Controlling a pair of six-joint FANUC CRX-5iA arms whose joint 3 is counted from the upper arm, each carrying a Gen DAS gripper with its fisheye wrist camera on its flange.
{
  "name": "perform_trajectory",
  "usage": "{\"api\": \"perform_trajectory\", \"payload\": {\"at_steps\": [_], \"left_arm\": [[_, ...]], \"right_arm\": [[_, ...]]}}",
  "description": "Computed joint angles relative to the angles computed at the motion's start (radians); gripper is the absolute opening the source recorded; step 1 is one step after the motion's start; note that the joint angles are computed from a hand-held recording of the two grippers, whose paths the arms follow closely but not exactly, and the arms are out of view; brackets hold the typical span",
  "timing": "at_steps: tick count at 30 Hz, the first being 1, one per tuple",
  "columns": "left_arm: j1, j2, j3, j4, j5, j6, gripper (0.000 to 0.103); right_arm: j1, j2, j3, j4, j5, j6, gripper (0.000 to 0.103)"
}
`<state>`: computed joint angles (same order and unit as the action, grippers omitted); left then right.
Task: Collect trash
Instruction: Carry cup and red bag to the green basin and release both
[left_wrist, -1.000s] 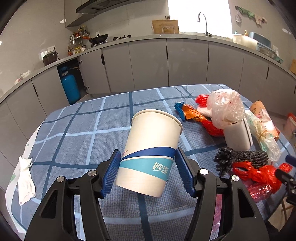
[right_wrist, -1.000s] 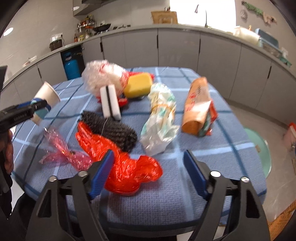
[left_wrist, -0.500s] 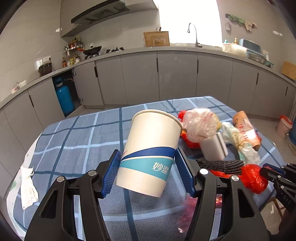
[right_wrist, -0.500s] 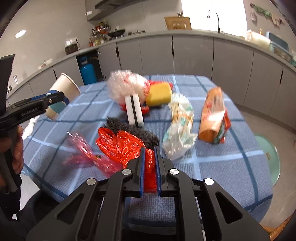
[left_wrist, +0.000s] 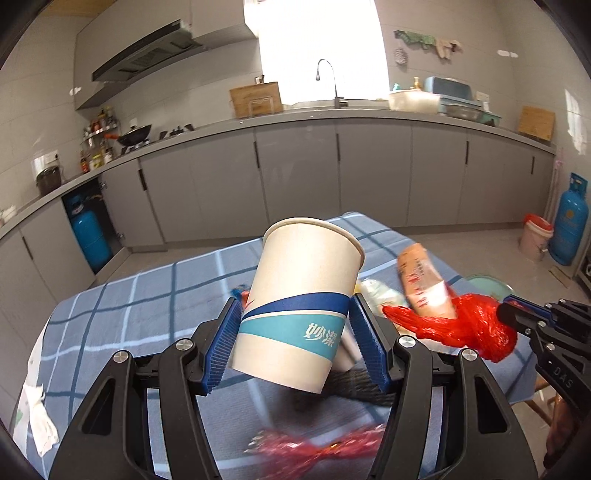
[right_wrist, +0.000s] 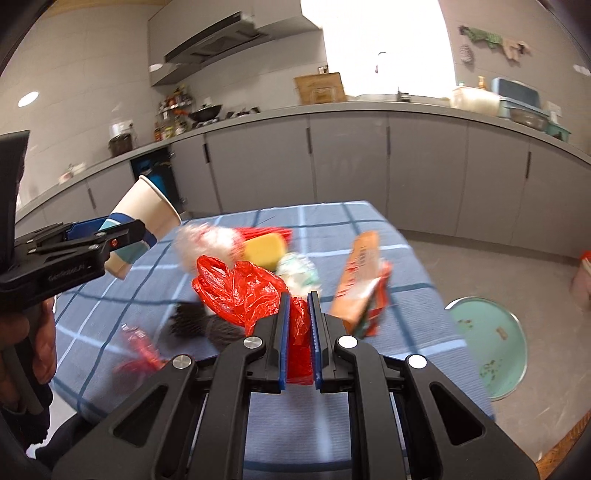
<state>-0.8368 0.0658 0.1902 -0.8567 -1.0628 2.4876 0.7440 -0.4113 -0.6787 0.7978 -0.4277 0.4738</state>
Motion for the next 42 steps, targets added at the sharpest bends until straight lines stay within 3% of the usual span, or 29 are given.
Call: {"api": "perform_trajectory", "payload": {"at_steps": [19,28,42], "left_arm": [[0.012,0.283,0.293,0.221,0.171,-0.274,0.061],[0.019,0.44,0.46,0.363,0.207,-0.41,0.061],[0.041,0.769,0.844,0.561,0.115,-0.592,0.061]], "right_arm": [[-0.314,0.003,-0.047,0.088,0.084,-0.113,0.011],[-0.486,0.086,-0.02,0.1,0.121,-0.124,0.012],[-0.655,0.274,0.038,0.139,0.199,-0.155,0.012]]}}
